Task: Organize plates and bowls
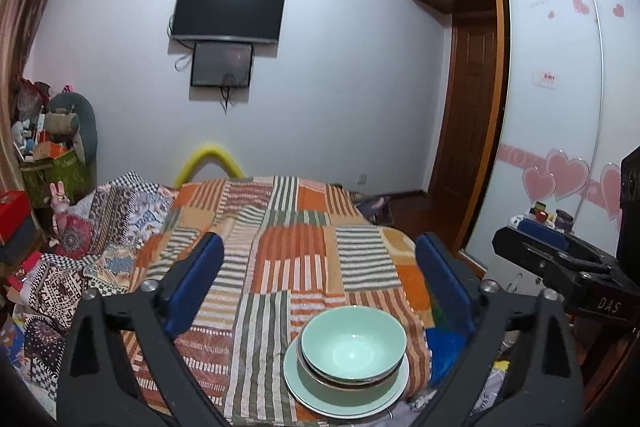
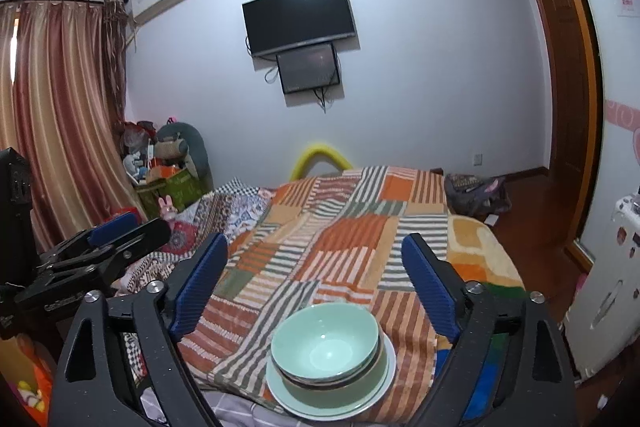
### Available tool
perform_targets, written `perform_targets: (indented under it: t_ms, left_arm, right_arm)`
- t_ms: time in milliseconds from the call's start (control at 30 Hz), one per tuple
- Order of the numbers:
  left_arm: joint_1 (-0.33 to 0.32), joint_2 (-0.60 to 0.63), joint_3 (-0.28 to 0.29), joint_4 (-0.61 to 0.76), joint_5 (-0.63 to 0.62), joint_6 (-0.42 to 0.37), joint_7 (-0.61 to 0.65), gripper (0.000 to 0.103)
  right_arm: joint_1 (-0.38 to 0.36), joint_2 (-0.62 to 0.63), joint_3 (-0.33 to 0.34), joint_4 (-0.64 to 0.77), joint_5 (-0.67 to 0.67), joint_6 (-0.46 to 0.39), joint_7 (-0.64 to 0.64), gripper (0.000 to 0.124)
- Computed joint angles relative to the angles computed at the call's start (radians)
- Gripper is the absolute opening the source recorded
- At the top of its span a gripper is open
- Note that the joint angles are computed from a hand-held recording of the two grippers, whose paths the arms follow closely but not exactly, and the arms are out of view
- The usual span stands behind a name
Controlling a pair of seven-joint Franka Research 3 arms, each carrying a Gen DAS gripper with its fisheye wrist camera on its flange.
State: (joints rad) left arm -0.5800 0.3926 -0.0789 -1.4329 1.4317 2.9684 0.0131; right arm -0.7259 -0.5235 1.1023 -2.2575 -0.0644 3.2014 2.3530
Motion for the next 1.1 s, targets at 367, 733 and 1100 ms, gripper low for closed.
perform_targets:
  t_ms: [367, 733, 1100]
  left_arm:
    - [-0.001, 0.001, -0.007, 0.001, 0.032, -0.019, -0.002, 0.102]
    - [0.002, 0.003, -0.01, 0.0, 0.068, -0.02, -0.037, 0.103]
    - [0.008, -0.001, -0.012, -0.012, 0.042, -0.015, -0.025, 0.103]
  right_arm:
    - [-0.026, -0.084, 0.019, -0.021, 0.05, 0.037, 0.003, 0.102]
    - [-0.029, -0.09, 0.027, -0.018, 0.063, 0.029, -0.009, 0.102]
    - [-0.002, -0.09, 0.007, -0.026, 0.059, 0.012, 0.003, 0.102]
